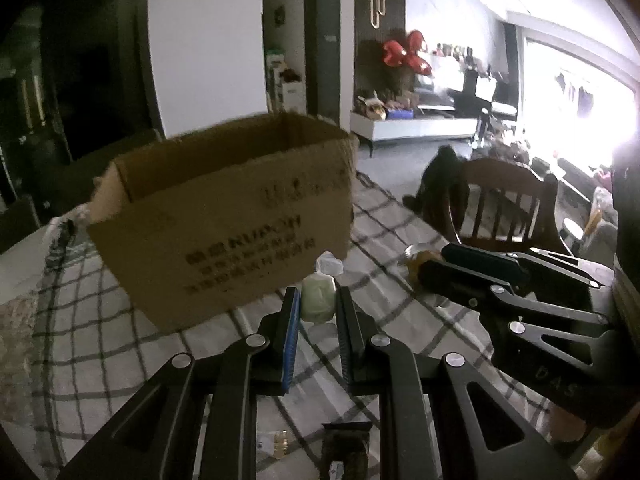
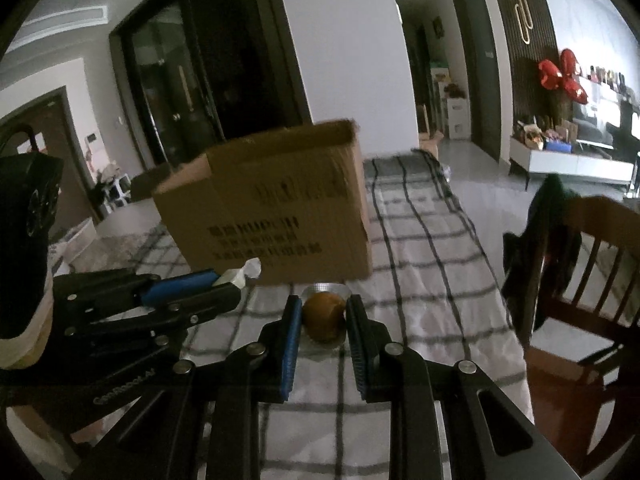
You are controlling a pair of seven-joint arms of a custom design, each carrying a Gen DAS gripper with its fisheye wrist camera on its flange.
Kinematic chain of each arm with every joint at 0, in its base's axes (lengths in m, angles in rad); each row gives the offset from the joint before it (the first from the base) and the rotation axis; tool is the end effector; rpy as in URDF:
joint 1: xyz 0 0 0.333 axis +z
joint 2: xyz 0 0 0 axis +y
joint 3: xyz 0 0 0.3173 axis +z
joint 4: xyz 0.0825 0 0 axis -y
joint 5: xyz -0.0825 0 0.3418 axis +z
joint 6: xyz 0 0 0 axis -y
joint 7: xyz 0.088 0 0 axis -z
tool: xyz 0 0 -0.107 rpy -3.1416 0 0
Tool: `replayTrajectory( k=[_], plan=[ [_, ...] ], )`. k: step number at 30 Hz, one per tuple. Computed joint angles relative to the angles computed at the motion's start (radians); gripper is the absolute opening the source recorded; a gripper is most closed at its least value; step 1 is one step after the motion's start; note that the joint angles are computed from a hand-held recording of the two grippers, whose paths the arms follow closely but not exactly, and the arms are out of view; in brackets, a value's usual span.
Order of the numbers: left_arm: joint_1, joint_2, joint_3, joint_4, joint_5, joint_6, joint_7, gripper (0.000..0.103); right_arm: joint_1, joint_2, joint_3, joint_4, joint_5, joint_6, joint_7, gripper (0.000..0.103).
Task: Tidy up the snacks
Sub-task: 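Carry the white bottle and orange ball into the box and open both grippers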
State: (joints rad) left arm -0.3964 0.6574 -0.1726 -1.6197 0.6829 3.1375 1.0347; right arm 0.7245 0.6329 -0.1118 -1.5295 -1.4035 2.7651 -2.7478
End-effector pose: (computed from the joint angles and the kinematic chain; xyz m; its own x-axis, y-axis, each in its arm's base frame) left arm 0.5749 -0.3999 0.3674 -0.5860 -0.8102 -0.0089 -0.5167 0.3822 -0.7661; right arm 0.5361 0.4479 0.3495 0.0118 -0.9811 -0.1929 -0.5544 0.1541 -0.8179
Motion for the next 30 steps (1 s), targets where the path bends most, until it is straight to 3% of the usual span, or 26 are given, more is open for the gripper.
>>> replayTrajectory(
  k=[9, 12, 16, 20, 23, 30],
  plan=[
    [-0.133, -0.08, 0.227, -0.044, 0.08, 0.101, -0.191, 0.019, 0.011, 0.018, -0.016, 0.087, -0.038, 0.007, 0.0, 0.024],
    [-0.228, -0.086, 0.368, -0.045, 0.117, 0.141, -0.278, 0.019, 0.011, 0.031, -0.02, 0.121, -0.027, 0.012, -0.02, 0.024],
    [-0.311, -0.087, 0.5, -0.038, 0.138, 0.172, -0.348, 0.019, 0.012, 0.064, -0.034, 0.188, -0.003, 0.018, -0.062, 0.024],
    [-0.348, -0.073, 0.571, -0.007, 0.139, 0.183, -0.374, 0.019, 0.013, 0.099, -0.054, 0.258, 0.037, 0.03, -0.108, 0.024],
    [-0.329, -0.059, 0.566, 0.032, 0.136, 0.17, -0.372, 0.019, 0.012, 0.132, -0.073, 0.32, 0.08, 0.036, -0.157, 0.024],
    [-0.122, 0.006, 0.314, 0.184, 0.137, 0.06, -0.293, 0.019, -0.027, 0.251, -0.083, 0.522, 0.261, 0.035, -0.368, 0.024]
  ],
)
